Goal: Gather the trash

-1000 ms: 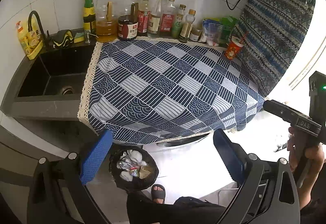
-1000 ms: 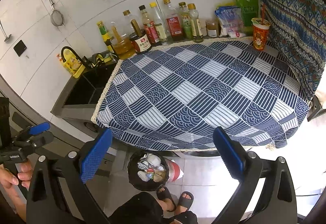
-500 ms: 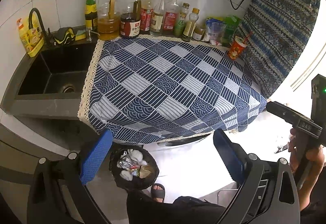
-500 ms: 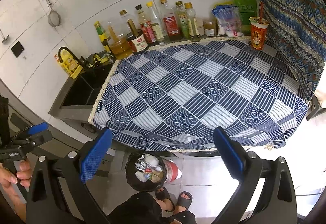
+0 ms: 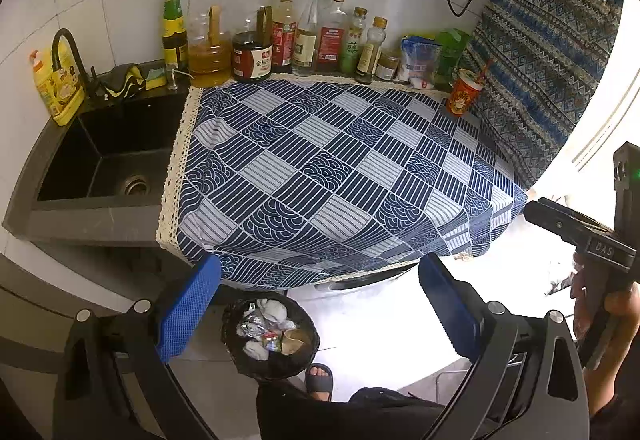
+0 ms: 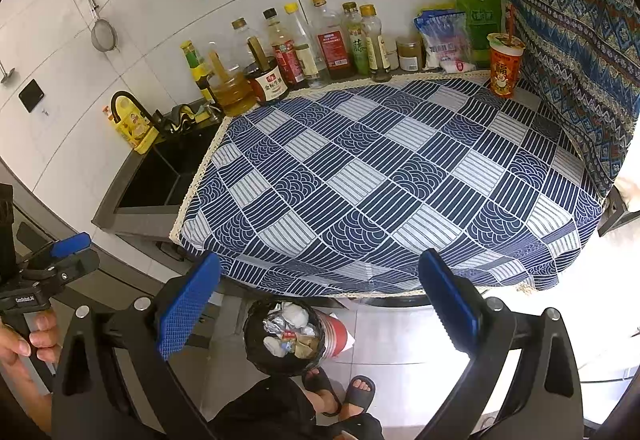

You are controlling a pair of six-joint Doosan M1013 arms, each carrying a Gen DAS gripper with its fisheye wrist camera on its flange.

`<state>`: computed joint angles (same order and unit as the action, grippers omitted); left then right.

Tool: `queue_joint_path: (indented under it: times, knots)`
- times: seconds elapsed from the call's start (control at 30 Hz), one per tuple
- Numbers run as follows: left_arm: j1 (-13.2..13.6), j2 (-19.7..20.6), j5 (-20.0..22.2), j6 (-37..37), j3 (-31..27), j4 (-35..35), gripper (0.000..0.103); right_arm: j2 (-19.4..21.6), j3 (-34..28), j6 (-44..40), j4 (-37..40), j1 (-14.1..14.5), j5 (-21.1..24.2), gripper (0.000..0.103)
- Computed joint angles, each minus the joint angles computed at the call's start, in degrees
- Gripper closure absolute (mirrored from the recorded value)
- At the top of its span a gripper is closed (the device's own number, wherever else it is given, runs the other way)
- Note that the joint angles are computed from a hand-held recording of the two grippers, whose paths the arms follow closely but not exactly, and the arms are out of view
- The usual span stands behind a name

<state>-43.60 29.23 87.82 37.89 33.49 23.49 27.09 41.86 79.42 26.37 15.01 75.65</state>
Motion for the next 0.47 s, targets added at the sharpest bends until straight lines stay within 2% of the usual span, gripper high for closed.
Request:
queue_joint_path:
  times: [0.2, 0.47]
  knots:
    - [-0.11, -0.61, -0.88, -0.06, 1.03, 0.06, 0.007, 0.55, -0.95, -0.08, -0.01, 0.26, 0.62, 0.005]
    - [-0.08, -0.63, -0.02, -1.12, 0.92, 0.51, 0.007, 0.87, -1.41, -0.52, 0.27, 0.54, 0.86, 0.005]
